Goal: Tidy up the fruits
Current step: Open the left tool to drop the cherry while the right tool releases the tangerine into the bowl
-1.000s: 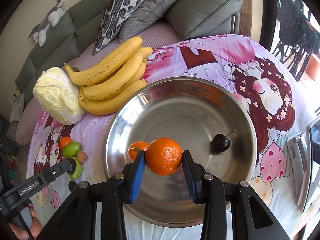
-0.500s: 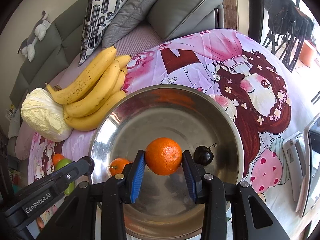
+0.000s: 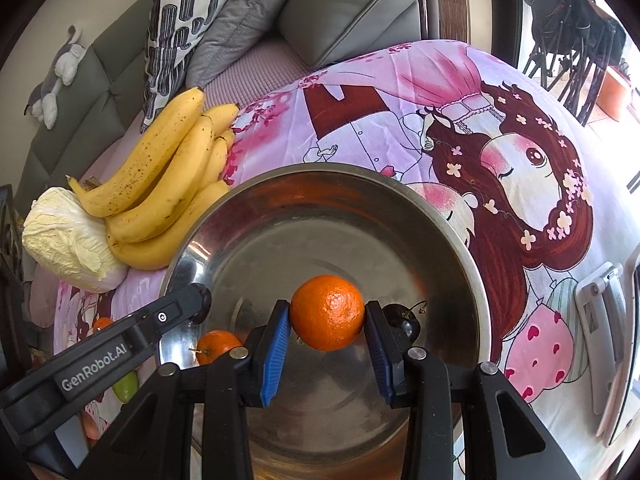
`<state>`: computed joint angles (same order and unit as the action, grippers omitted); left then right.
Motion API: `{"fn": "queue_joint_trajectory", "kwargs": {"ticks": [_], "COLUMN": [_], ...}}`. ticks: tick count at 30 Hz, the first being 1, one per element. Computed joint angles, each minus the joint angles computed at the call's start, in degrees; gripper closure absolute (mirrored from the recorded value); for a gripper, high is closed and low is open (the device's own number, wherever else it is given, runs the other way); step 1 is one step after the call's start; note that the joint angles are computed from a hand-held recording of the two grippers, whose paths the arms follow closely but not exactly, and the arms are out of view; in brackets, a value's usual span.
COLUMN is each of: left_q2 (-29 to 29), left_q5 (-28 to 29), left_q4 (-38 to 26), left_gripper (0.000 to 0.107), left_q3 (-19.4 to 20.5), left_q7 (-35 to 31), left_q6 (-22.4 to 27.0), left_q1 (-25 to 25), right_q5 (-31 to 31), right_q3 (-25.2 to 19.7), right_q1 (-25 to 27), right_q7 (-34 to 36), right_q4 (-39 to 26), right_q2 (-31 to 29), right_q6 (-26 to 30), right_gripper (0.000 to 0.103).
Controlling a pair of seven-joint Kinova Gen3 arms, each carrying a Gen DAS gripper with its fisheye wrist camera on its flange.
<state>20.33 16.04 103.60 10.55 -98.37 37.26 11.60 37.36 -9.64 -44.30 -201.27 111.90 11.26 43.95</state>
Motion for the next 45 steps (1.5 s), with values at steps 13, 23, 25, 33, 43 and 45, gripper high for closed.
{"fn": "queue_joint_trajectory", "kwargs": {"ticks": [13,23,25,33,43,45], "left_q2": [2.2,1.5,1.2,-1.3,-3.7,-3.9], "left_q5": [-1.7,-0.7,-0.4,-0.8,-5.5,-6.1], "left_q4": [-1.1,-0.5,-0.3,0.6,2.6,3.1], "left_gripper": [0.079,0.079,0.079,0.079,0.068,0.065], "left_q3": [-0.5,0.1,0.1,-0.8,-3.4,-3.8], "left_q7": [3.5,3.0,2.7,2.6,6.9,7.3], "left_q6": [0.1,0.7,0.8,1.8,1.1,0.8], "left_q1": [1.6,0.7,0.4,0.1,-0.1,-0.6], "right_q5": [-2.4,-2.7,-2.7,-3.0,-3.2,-2.9], "right_q3": [0.2,0.5,0.6,0.5,0.3,0.1], "right_q1": [0.4,-0.1,-0.1,0.0,-0.2,-0.4], "right_q7": [3.2,4.1,4.2,5.1,7.3,7.5], "right_q4": [-1.2,-1.5,-1.5,-1.5,-2.0,-2.3], "right_q2": [1.1,1.1,1.1,1.1,0.7,0.8], "right_q6": [0.2,0.4,0.3,0.2,0.7,1.2], "right_gripper": [0.063,0.063,0.063,0.063,0.047,0.036]}}
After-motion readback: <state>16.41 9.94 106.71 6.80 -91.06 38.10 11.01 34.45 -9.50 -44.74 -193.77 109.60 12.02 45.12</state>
